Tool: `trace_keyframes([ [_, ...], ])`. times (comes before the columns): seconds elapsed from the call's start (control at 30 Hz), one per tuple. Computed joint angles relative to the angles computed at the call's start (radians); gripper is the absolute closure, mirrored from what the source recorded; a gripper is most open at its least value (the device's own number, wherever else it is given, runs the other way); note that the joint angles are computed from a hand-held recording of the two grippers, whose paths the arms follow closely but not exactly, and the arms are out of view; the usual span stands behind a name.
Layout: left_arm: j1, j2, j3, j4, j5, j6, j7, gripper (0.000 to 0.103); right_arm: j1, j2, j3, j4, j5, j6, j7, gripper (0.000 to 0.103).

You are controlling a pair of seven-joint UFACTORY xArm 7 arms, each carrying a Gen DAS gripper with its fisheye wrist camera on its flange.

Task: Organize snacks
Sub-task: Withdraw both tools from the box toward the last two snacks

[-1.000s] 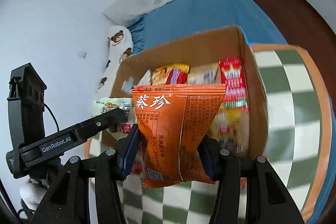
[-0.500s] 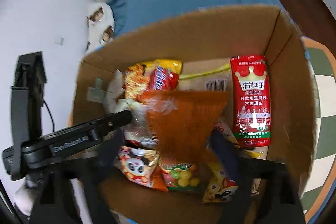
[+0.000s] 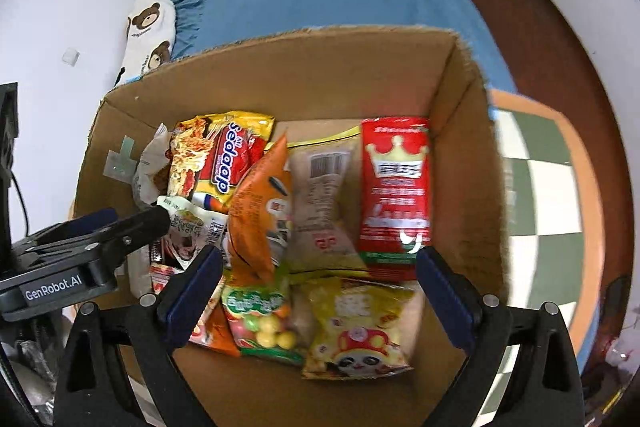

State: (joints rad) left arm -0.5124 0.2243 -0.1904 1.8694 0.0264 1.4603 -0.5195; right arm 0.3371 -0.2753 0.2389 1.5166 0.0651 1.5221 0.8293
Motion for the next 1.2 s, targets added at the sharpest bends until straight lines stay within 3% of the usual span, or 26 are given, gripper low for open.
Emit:
trace_keyframes([
  [0.6,-0.004,-0.327,-0.082,-0.252,0.151,-0.101,-0.095,0.007,0.001,-0.142,0.132,0.081,-0.132,0.122,0.101,0.004],
  [0.93,0.032,-0.523,-0.174,-0.350,0.203,-0.106,-0.145,0.007,-0.030,-0.163,0.277,0.214,-0.224,0.215,0.165,0.004],
  [1.2,0.087,-0.634,-0.257,-0.356,0.236,-0.090,-0.176,0.007,-0.103,-0.141,0.427,0.386,-0.291,0.316,0.190,0.004],
])
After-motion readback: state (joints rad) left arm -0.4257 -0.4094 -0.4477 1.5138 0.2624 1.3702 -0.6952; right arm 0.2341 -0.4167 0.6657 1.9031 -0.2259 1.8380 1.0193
